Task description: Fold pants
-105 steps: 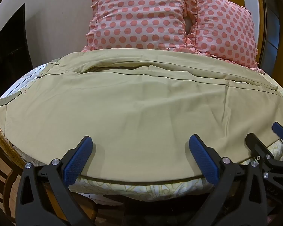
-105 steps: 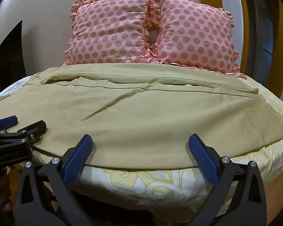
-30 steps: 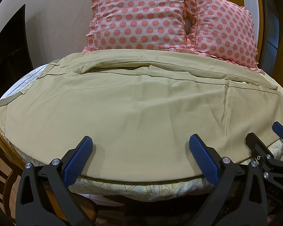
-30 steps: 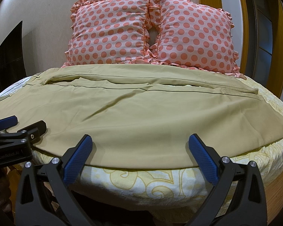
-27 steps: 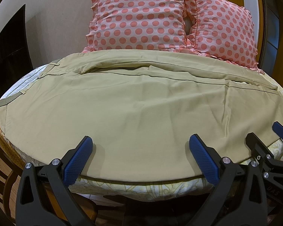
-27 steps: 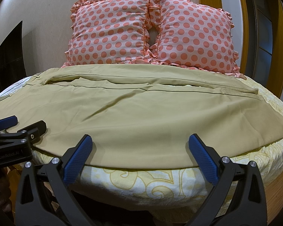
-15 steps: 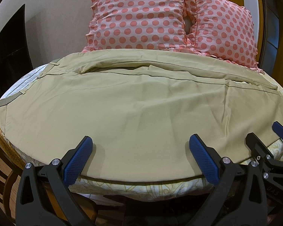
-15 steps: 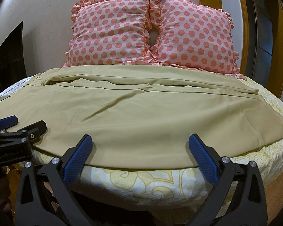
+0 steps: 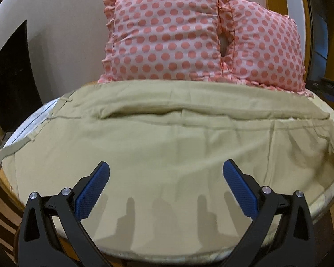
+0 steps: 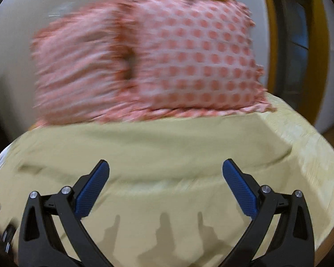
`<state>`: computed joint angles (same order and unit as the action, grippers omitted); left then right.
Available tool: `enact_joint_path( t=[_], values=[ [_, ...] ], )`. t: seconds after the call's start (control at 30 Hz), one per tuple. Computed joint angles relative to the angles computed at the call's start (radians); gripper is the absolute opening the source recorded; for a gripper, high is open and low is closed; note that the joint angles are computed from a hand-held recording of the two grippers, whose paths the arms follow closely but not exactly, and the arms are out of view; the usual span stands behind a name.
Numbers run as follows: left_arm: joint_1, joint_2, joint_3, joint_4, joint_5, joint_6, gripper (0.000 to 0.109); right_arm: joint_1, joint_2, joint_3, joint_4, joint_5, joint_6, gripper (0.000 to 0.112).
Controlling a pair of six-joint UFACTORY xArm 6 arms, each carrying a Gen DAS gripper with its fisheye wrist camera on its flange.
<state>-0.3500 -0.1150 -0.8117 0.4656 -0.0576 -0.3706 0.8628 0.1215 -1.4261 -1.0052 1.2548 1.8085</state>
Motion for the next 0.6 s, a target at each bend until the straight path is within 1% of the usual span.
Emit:
enact_joint_path(
  t=[0.03,0.07,0.1,0.13,0.17,0.2,0.23,0.33,0.37,0.43,0.47,0.5,0.53,0.57,0.6],
  values=[
    [-0.007,0.011,-0.017,-0.030,0.007,0.028,0.102,-0.071,-0.002,-0.003,0.049,-0.021,-0.029,0.101],
    [-0.013,0.019,-0.026,-0.062,0.010,0.059,0.102,-0.123,-0.002,-0.001,0.086,-0.032,-0.037,0.101],
    [-0.019,0.030,-0.038,-0.094,0.012,0.090,0.102,-0.188,0.004,-0.004,0.131,-0.055,-0.049,0.098],
    [-0.029,0.042,-0.050,-0.161,0.014,0.152,0.102,-0.252,0.025,-0.024,0.185,-0.058,-0.066,0.094],
    [-0.037,0.051,-0.060,-0.217,0.017,0.204,0.102,-0.287,0.035,-0.030,0.214,-0.064,-0.070,0.084],
    [-0.041,0.061,-0.075,-0.232,0.024,0.215,0.102,-0.349,0.053,-0.039,0.270,-0.084,-0.071,0.076],
    [-0.048,0.074,-0.091,-0.281,0.032,0.258,0.102,-0.394,0.068,-0.043,0.307,-0.100,-0.058,0.075],
    [-0.064,0.103,-0.125,-0.402,0.050,0.365,0.102,-0.472,0.105,-0.051,0.369,-0.133,-0.028,0.075],
    [-0.067,0.109,-0.133,-0.422,0.054,0.385,0.102,-0.493,0.124,-0.063,0.391,-0.134,-0.025,0.076],
    [-0.070,0.124,-0.150,-0.444,0.063,0.409,0.102,-0.500,0.170,-0.120,0.370,-0.075,-0.030,0.076],
    [-0.071,0.129,-0.155,-0.451,0.067,0.416,0.102,-0.503,0.215,-0.175,0.382,-0.016,-0.078,0.075],
    [-0.073,0.135,-0.162,-0.467,0.072,0.430,0.102,-0.497,0.242,-0.208,0.372,0.025,-0.109,0.070],
    [-0.075,0.140,-0.167,-0.485,0.078,0.444,0.102,-0.486,0.252,-0.209,0.339,0.037,-0.128,0.060],
    [-0.078,0.142,-0.168,-0.525,0.081,0.476,0.102,-0.483,0.238,-0.178,0.317,0.007,-0.122,0.053],
    [-0.081,0.142,-0.168,-0.557,0.084,0.500,0.102,-0.479,0.214,-0.136,0.296,-0.021,-0.105,0.029]
  ],
)
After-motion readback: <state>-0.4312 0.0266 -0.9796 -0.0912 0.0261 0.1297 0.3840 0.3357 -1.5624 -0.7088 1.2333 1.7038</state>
